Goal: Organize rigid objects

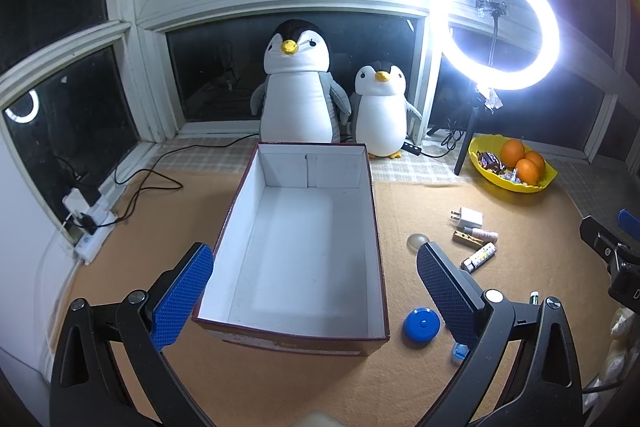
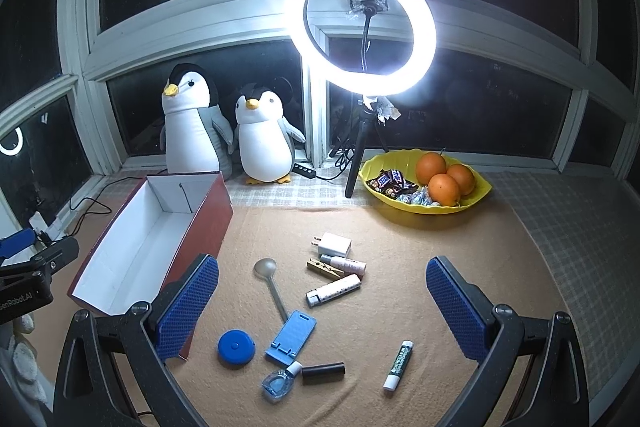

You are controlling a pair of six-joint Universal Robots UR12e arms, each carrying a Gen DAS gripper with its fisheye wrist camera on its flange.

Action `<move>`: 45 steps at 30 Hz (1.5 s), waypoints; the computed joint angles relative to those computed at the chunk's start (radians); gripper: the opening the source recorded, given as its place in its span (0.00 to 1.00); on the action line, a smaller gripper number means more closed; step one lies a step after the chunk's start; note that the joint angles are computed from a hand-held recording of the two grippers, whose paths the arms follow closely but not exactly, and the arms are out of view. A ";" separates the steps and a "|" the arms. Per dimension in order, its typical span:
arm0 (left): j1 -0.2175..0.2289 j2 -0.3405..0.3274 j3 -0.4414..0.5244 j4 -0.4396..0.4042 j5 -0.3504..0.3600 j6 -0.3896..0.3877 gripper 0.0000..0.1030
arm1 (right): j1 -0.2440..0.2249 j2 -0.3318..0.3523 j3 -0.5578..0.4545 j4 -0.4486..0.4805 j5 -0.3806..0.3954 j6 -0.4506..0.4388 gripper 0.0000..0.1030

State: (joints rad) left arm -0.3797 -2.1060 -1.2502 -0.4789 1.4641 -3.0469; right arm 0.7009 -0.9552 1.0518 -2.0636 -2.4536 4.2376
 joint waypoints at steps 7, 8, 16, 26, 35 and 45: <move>0.000 -0.016 0.025 -0.026 -0.015 0.012 0.99 | -0.003 0.013 -0.027 0.027 0.012 0.002 1.00; 0.001 -0.018 0.031 -0.031 -0.019 0.013 0.99 | -0.003 0.016 -0.032 0.036 0.011 0.006 1.00; 0.000 -0.034 0.057 -0.051 -0.039 0.037 0.99 | -0.005 0.022 -0.054 0.098 0.010 0.056 1.00; -0.002 -0.037 0.063 -0.076 -0.045 0.033 0.99 | -0.007 0.015 -0.053 0.130 0.020 0.080 1.00; -0.003 -0.036 0.062 -0.074 -0.040 0.032 0.99 | -0.006 0.017 -0.054 0.127 0.026 0.080 1.00; 0.003 -0.037 0.058 -0.079 -0.039 0.028 0.99 | -0.005 0.018 -0.055 0.137 0.030 0.089 1.00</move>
